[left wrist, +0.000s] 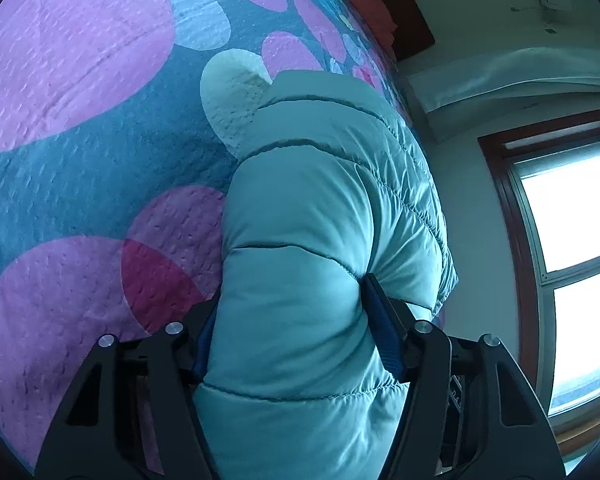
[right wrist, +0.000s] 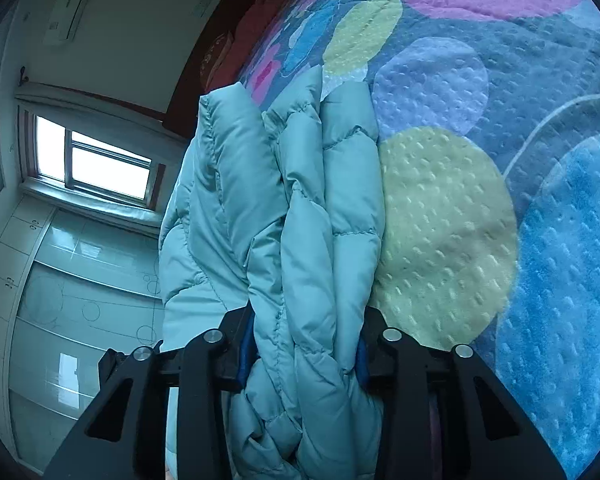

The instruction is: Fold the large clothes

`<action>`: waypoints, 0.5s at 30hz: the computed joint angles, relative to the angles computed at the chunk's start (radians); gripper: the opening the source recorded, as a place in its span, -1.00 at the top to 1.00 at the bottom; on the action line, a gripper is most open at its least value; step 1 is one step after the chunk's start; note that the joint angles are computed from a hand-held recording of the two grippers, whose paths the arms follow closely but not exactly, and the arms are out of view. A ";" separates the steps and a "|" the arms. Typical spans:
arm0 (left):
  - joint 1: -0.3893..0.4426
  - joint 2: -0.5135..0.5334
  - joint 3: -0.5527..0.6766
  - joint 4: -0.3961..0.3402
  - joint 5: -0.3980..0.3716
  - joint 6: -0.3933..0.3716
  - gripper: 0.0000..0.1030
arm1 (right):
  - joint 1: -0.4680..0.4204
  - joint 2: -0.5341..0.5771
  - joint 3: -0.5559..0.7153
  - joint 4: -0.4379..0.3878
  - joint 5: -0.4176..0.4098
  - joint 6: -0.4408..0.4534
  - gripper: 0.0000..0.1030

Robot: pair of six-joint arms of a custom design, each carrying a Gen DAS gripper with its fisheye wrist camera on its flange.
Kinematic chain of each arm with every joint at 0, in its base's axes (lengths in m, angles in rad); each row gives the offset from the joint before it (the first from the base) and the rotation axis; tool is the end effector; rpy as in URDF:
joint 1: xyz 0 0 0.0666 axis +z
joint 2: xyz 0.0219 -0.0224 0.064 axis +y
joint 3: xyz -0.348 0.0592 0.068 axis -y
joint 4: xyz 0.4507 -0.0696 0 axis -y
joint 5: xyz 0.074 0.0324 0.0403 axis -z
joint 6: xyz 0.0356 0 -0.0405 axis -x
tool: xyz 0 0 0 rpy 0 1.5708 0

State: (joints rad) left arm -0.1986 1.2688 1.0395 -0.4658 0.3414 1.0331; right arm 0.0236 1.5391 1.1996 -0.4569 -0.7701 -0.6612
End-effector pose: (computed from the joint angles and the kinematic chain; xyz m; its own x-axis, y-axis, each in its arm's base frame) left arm 0.4923 -0.1117 0.3116 -0.6978 -0.6851 -0.2092 -0.3150 0.5557 -0.7694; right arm 0.5726 0.0379 0.2592 -0.8733 0.4203 -0.2463 0.0413 0.5677 0.8222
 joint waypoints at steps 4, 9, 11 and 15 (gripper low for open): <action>0.000 -0.008 0.008 -0.009 -0.001 -0.039 0.04 | 0.017 -0.008 -0.003 0.032 0.006 -0.004 0.49; 0.015 -0.015 0.018 -0.013 0.014 -0.054 0.10 | 0.043 -0.014 0.003 0.074 0.013 -0.033 0.54; 0.024 -0.020 0.024 -0.021 0.016 -0.072 0.11 | 0.057 -0.005 0.017 0.091 0.009 -0.041 0.54; 0.057 -0.035 0.031 -0.026 0.024 -0.086 0.11 | 0.086 0.028 0.055 0.118 -0.004 -0.050 0.55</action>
